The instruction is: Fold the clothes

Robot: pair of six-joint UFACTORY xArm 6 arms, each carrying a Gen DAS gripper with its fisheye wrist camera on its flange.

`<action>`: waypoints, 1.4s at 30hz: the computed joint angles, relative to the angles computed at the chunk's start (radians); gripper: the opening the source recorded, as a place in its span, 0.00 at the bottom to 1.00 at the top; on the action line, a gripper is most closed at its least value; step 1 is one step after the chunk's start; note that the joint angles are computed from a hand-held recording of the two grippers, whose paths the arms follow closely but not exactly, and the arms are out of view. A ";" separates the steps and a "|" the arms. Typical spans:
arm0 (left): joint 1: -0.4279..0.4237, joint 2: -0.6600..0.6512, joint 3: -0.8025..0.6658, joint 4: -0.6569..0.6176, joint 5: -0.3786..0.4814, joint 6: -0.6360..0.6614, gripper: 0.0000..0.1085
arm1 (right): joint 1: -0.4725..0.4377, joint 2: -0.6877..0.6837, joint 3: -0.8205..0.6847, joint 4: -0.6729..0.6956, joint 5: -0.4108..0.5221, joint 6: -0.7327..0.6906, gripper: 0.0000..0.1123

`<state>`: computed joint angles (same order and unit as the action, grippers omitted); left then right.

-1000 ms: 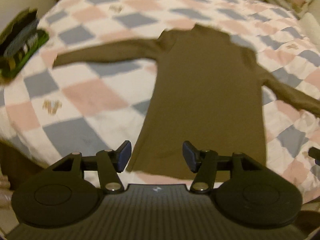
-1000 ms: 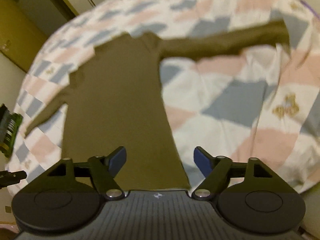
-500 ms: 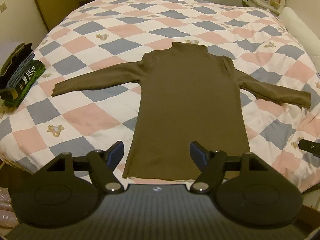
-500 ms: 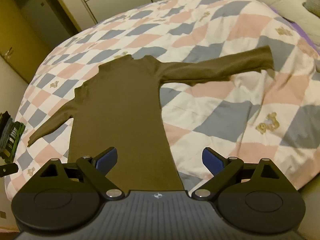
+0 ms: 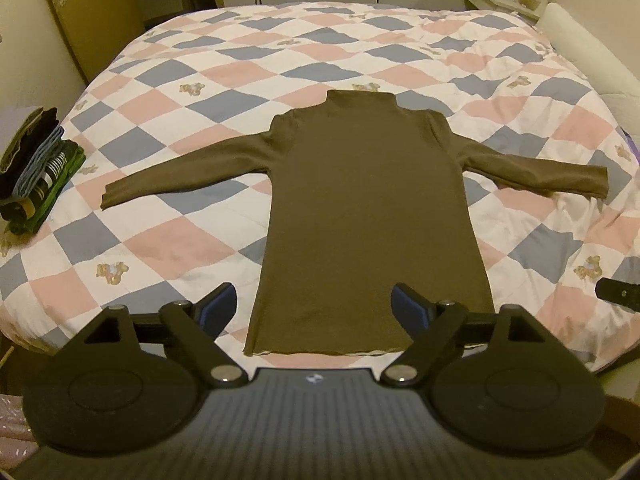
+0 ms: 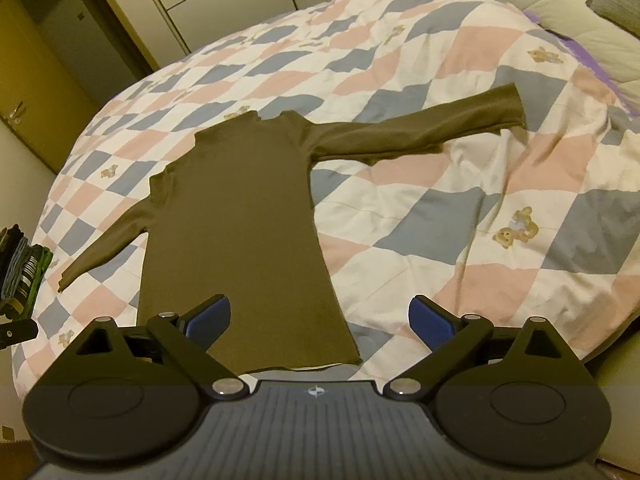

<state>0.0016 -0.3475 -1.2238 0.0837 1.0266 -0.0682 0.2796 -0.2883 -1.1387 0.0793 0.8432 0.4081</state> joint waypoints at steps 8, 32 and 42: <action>-0.001 -0.010 0.005 -0.007 -0.028 -0.017 0.78 | 0.001 -0.005 -0.004 -0.006 -0.014 -0.022 0.88; 0.131 0.301 -0.165 -0.199 0.005 0.019 0.87 | -0.017 0.188 -0.134 0.020 0.056 0.005 0.89; 0.326 0.683 -0.430 -0.296 -0.028 -0.089 0.87 | 0.042 0.568 -0.492 0.049 0.202 0.077 0.89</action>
<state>0.3275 0.3357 -1.6538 -0.2120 0.9986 -0.1573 0.3219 0.2793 -1.6307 0.1280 1.0454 0.4855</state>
